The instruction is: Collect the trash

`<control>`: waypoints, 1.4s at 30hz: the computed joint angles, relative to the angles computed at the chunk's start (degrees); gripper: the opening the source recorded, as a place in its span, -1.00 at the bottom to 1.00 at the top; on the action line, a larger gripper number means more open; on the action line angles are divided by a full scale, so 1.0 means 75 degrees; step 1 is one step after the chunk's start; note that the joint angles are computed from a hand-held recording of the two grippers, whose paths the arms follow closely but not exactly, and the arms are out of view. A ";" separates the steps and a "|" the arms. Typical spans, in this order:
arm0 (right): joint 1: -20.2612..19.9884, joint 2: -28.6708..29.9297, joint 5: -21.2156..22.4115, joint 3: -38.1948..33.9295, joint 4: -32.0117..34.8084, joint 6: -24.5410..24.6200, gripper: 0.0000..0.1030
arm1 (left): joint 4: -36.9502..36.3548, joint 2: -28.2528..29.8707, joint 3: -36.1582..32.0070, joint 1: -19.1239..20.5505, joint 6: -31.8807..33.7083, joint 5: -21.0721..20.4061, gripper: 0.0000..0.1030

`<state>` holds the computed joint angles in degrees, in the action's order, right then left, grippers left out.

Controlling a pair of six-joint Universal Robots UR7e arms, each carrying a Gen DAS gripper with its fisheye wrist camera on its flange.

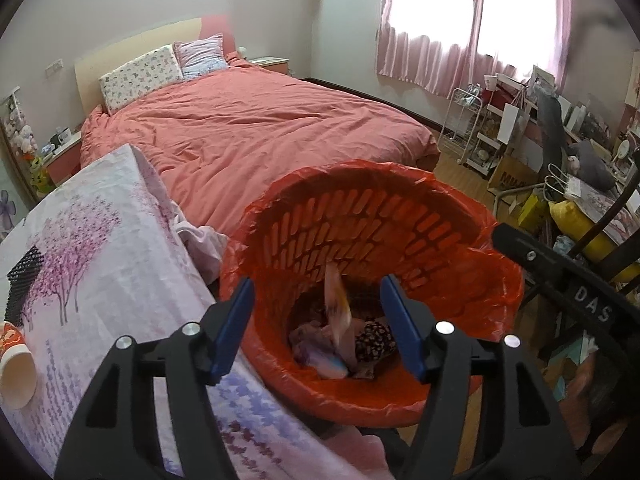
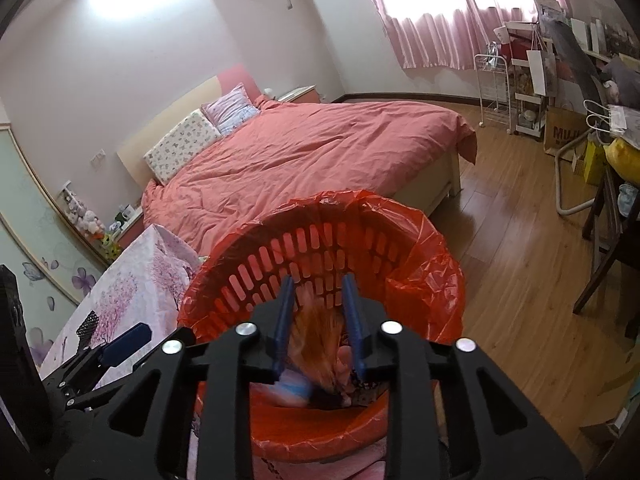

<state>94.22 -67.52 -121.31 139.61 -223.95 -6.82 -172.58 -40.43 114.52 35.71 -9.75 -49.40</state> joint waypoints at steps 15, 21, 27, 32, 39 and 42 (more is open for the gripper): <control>0.1037 0.0881 -0.0867 -0.0257 -0.0950 -0.1083 0.17 | 0.0485 -0.1761 0.1499 -0.0059 -0.0918 0.1660 0.54; 0.1334 0.1144 -0.0697 -0.0345 -0.0519 -0.0977 0.17 | 0.1038 -0.3040 0.2361 0.0100 -0.1644 0.2424 0.58; 0.1680 0.1498 -0.0598 -0.0500 -0.0032 -0.0895 0.17 | 0.2111 -0.4412 0.3029 0.0445 -0.2584 0.3020 0.58; 0.1973 0.1795 -0.0570 -0.0619 0.0295 -0.0817 0.19 | 0.2690 -0.5067 0.3227 0.0867 -0.2926 0.3077 0.58; 0.2258 0.2222 -0.0590 -0.0972 0.0831 -0.0683 0.19 | 0.2211 -0.4706 0.3030 0.1266 -0.2692 0.3148 0.32; 0.2344 0.2381 -0.0604 -0.1148 0.1051 -0.0620 0.19 | 0.1961 -0.4497 0.2828 0.1478 -0.2575 0.3233 0.16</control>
